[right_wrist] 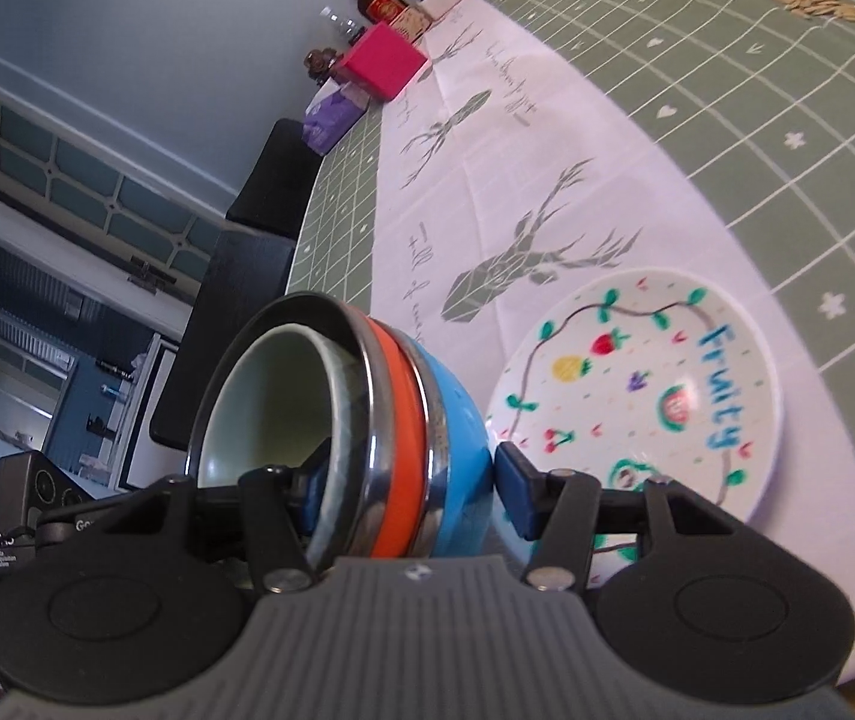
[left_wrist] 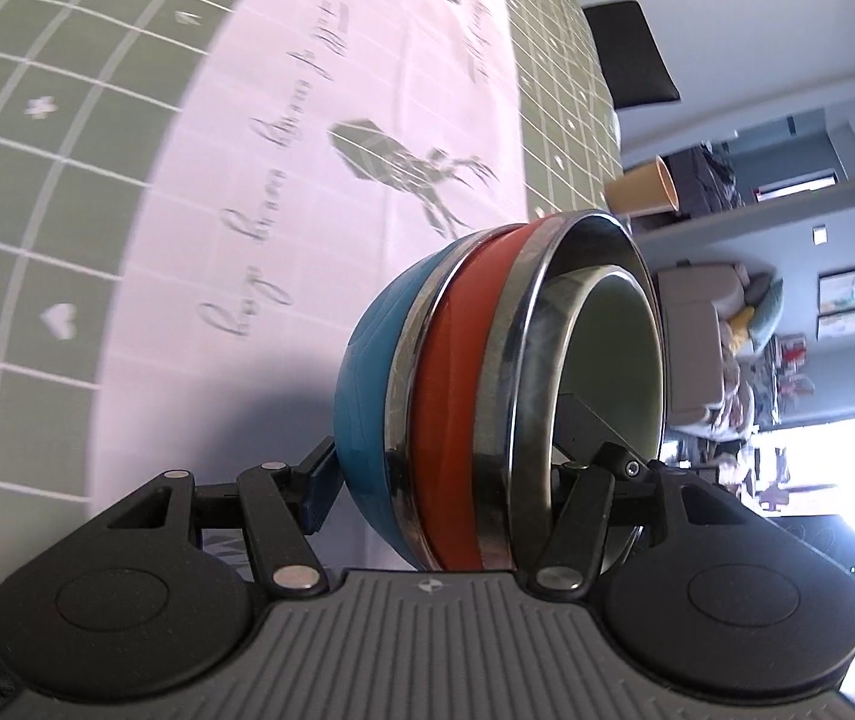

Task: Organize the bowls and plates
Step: 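Lift the bowl stack with both grippers and lower it onto the 'Fruity' plate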

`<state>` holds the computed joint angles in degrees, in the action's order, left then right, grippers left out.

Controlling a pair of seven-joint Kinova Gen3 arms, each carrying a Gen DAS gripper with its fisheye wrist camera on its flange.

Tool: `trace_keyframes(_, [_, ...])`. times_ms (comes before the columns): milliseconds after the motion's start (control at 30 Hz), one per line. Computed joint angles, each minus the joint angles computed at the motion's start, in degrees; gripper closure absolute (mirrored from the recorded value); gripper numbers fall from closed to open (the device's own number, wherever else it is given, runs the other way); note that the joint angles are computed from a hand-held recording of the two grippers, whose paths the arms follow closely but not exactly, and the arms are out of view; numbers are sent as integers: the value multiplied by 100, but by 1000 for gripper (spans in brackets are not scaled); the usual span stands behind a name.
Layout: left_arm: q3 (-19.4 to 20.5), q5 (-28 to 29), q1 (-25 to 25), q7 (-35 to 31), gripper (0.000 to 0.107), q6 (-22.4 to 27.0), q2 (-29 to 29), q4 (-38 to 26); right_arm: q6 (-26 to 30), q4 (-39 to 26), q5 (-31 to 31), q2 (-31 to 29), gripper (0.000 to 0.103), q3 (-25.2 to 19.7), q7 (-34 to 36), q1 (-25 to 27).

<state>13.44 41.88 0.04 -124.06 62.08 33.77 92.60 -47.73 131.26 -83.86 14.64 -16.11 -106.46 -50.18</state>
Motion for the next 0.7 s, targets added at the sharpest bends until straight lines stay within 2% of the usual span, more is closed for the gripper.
trace_keyframes(300, [104,-186,448,201,40,-16,153,-204,-463,443,-576,-249,48,-219,-339,-231])
trace_keyframes(467, [121,-296,559,356,40,-9,240,-285,-463,632,-605,-277,48,-268,-666,-270])
trace_keyframes(700, [136,-436,673,563,39,27,390,-449,-250,598,-768,-273,48,-226,-538,-167])
